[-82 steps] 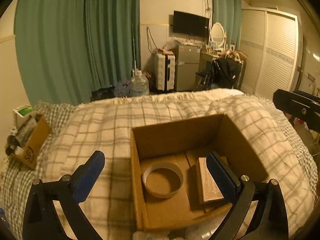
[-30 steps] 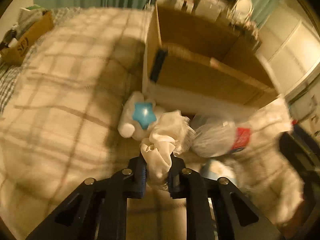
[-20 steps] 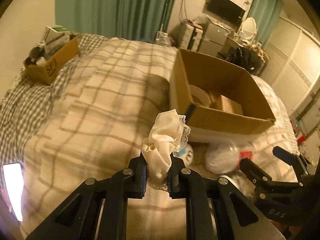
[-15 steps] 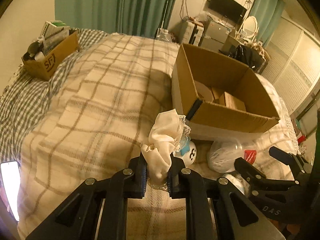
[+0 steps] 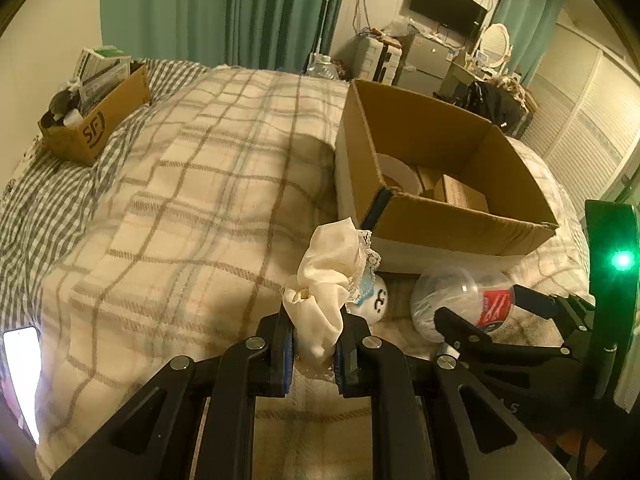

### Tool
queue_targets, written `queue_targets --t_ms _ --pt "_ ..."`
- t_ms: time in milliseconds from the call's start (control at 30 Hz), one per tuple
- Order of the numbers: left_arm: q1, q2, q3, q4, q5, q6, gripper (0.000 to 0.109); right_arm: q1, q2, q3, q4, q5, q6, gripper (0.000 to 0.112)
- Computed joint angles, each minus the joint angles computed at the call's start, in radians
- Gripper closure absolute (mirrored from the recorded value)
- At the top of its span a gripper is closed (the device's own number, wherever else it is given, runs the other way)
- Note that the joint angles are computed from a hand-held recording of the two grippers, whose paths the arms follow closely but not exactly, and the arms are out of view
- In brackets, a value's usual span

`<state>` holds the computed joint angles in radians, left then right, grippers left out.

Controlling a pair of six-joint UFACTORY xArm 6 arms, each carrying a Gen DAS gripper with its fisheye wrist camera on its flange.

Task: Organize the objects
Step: 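Grasp the white cloth with the left tool while the right tool grasps the floss container, then drop the cloth and floss container into the cardboard box with both tools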

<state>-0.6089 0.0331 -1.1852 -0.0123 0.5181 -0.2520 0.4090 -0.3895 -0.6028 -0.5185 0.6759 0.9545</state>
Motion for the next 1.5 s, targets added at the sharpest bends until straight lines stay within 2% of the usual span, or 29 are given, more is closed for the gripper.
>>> queue_targets --t_ms 200,533,733,833,900,1067,1267,1500 --pt "-0.016 -0.025 0.004 -0.001 0.02 0.01 0.094 0.019 -0.071 0.03 -0.048 -0.005 0.048 0.02" --pt "-0.047 -0.059 -0.027 0.042 0.021 0.012 0.094 0.093 -0.278 0.025 -0.156 0.108 0.082 0.02" --pt "-0.048 -0.015 -0.137 0.061 0.018 0.024 0.094 0.123 -0.357 -0.036 -0.244 0.177 0.059 0.02" --pt "-0.051 0.028 -0.212 0.129 0.016 -0.012 0.094 0.086 -0.359 -0.077 -0.249 0.158 0.007 0.02" --pt "-0.05 0.069 -0.281 0.123 0.022 0.003 0.094 0.053 -0.344 -0.108 -0.257 0.141 -0.019 0.02" --pt "-0.055 0.183 -0.458 0.143 0.04 0.022 0.094 -0.061 -0.276 -0.183 -0.229 0.033 -0.102 0.02" --pt "-0.053 0.378 -0.735 0.082 0.143 0.063 0.094 -0.18 -0.138 -0.274 -0.207 -0.104 -0.149 0.02" --pt "-0.07 0.565 -0.949 0.13 0.229 0.066 0.094 -0.271 0.07 -0.365 -0.181 -0.21 -0.182 0.021"
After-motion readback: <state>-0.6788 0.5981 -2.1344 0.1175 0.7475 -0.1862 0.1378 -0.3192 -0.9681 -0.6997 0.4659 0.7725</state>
